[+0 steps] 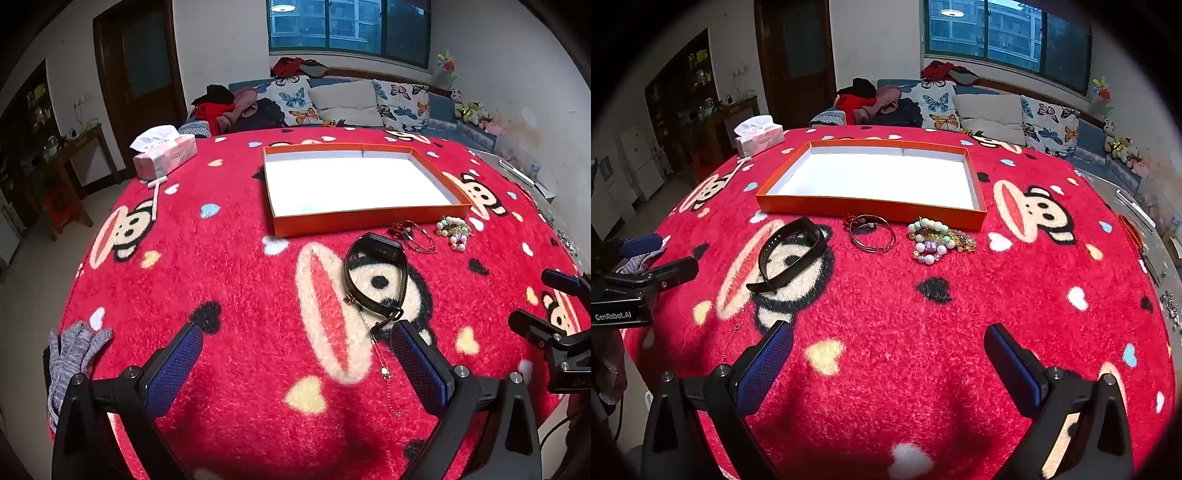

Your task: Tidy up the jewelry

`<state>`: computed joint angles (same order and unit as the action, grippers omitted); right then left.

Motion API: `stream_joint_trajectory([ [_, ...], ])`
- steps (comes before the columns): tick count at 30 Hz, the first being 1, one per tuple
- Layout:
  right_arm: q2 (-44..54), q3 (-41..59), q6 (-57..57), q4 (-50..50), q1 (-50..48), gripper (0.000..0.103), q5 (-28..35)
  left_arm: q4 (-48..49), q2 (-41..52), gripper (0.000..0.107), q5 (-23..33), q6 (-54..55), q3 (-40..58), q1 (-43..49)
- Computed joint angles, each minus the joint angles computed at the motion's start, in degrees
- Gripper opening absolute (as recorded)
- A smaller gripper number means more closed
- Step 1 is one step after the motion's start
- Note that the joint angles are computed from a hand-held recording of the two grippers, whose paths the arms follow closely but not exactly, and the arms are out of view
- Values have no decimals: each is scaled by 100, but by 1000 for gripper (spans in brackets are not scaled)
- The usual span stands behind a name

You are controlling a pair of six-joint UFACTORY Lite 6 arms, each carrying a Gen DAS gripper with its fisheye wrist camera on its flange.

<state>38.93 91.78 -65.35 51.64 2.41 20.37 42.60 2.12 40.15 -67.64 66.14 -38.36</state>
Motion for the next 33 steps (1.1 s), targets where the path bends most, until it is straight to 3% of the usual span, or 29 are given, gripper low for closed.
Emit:
stream_joint_trajectory([
  [7, 3, -20, 20, -26, 23, 103, -41, -63, 454, 103, 200, 2, 397, -199],
  [33, 208, 196, 296, -226, 24, 103, 74, -179, 391, 103, -93, 150, 171, 18],
])
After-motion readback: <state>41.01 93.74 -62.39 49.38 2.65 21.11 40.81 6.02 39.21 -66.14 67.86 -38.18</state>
